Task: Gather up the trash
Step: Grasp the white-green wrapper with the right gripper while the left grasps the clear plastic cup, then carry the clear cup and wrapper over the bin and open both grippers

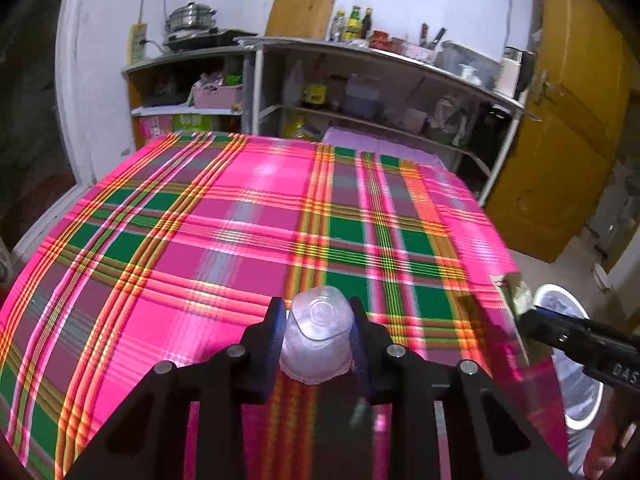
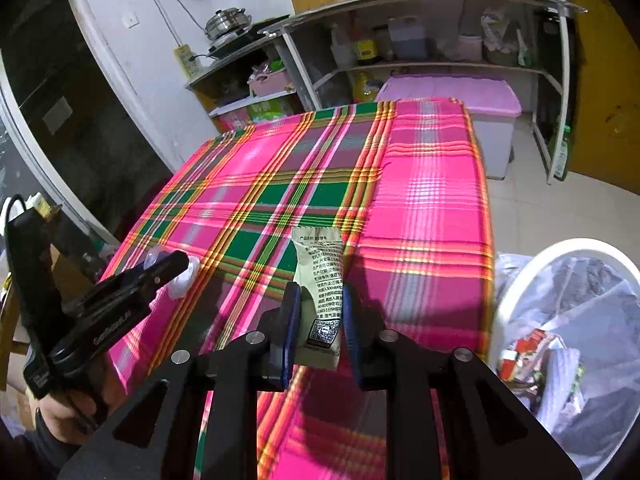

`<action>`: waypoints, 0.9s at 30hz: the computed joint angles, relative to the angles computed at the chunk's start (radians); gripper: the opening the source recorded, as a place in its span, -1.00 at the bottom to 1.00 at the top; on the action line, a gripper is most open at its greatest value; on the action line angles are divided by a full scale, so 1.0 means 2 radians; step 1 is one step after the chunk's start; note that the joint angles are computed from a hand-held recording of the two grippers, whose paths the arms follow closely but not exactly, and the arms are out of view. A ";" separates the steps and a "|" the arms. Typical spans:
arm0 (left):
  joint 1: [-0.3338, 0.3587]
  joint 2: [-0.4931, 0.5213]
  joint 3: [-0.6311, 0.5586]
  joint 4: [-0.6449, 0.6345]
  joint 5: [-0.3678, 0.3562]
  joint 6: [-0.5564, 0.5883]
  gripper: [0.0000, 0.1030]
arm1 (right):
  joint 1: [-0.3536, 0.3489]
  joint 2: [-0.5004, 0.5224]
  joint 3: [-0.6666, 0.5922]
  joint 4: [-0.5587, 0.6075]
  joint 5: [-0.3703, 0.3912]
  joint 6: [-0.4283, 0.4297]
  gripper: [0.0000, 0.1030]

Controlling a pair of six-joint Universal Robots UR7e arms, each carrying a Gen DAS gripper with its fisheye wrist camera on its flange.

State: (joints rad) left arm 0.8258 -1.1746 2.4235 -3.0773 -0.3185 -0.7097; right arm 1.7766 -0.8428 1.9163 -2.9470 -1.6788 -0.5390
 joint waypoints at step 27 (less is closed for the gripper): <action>-0.153 0.026 0.002 0.117 -0.018 -0.122 -0.39 | -0.034 -0.143 0.121 -0.045 0.019 -0.037 -0.57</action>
State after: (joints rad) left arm 0.5196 -1.1228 2.4284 -2.8430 -0.3554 -0.9537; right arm 1.7085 -1.1294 2.1582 -3.0377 -1.6410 -0.6129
